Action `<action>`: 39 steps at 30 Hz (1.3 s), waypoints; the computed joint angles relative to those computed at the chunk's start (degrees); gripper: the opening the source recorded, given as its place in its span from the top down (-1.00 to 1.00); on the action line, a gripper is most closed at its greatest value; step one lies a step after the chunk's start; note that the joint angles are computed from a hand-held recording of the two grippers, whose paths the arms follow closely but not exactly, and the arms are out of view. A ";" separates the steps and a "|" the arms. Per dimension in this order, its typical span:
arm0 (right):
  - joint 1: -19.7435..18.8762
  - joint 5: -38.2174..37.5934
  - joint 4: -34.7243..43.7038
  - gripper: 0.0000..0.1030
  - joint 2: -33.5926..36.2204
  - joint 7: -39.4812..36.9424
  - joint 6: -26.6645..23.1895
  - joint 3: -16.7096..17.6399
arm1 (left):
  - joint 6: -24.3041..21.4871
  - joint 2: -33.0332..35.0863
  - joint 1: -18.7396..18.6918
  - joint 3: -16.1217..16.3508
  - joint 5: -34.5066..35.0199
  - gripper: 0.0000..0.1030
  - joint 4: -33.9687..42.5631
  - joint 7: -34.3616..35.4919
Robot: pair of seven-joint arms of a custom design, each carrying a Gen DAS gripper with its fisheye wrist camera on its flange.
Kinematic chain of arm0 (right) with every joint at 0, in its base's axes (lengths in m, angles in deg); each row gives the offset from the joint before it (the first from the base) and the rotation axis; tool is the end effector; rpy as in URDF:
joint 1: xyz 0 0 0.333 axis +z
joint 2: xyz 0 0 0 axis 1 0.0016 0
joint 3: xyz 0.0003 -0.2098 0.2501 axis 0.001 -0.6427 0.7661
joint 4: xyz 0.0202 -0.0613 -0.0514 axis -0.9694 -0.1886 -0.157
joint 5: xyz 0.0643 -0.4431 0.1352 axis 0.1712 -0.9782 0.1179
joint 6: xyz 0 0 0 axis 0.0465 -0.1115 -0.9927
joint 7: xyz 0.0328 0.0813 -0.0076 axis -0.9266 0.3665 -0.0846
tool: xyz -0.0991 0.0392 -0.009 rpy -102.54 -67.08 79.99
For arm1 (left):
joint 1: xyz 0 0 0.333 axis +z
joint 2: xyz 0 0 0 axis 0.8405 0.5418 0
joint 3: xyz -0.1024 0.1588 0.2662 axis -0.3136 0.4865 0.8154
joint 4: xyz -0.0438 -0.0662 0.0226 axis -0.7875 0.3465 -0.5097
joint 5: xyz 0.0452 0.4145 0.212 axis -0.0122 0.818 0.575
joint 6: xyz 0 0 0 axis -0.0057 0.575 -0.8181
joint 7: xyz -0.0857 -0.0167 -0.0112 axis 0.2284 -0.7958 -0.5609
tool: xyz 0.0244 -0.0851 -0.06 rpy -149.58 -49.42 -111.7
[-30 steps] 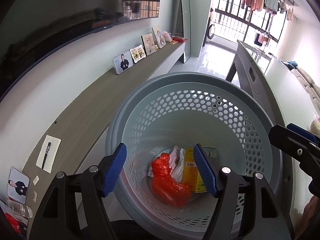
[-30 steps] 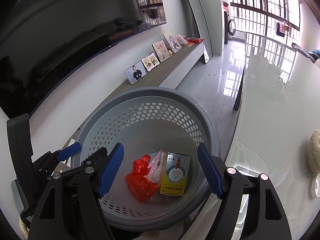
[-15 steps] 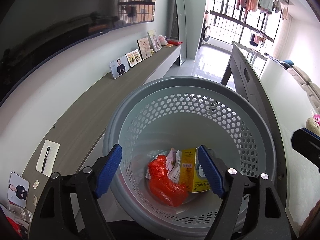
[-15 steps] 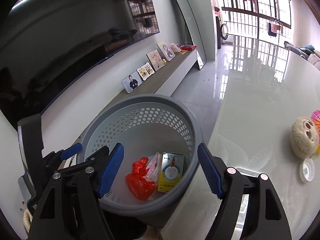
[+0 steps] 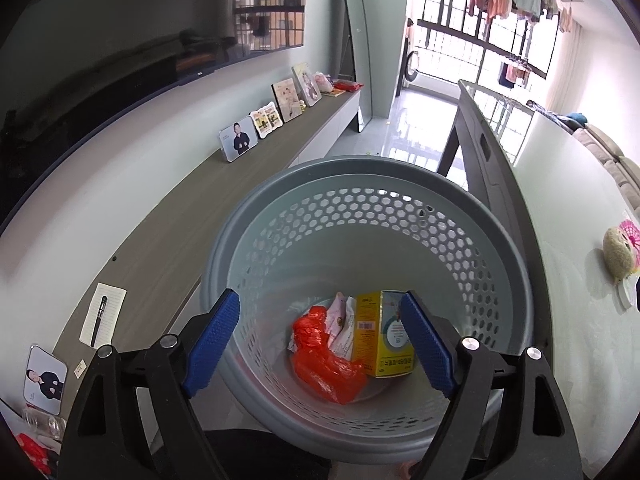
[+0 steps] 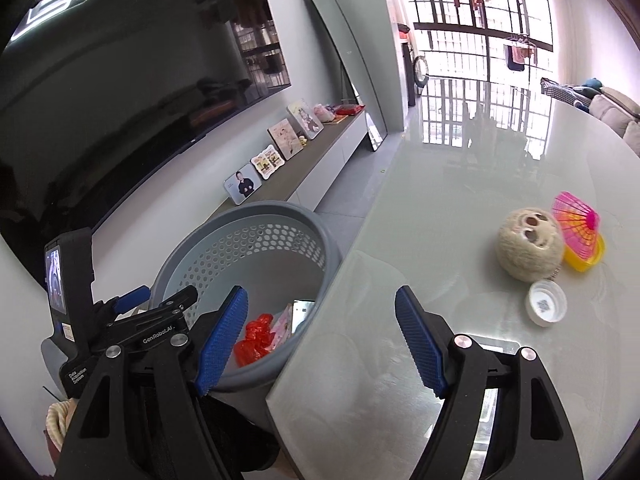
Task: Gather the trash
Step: 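Move both tools back over the table toward the plush toy and lid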
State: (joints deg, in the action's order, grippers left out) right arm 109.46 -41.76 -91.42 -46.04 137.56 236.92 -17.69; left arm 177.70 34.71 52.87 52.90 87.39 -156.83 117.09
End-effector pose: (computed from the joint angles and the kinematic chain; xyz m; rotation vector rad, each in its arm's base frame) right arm 0.5742 0.1061 0.4186 -1.6535 1.6379 -0.5029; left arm 0.6020 -0.1752 0.4133 -1.8569 1.7468 -0.7123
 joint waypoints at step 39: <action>-6.54 -18.52 -11.57 -0.41 -8.27 19.39 0.07 -10.38 | 0.81 4.27 -9.75 -3.41 -4.61 -0.80 8.71 9.66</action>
State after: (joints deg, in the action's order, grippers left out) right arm 102.93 -60.27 -102.99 -54.31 156.94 237.00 -28.07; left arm 178.51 38.98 43.12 49.49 82.78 -148.12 126.75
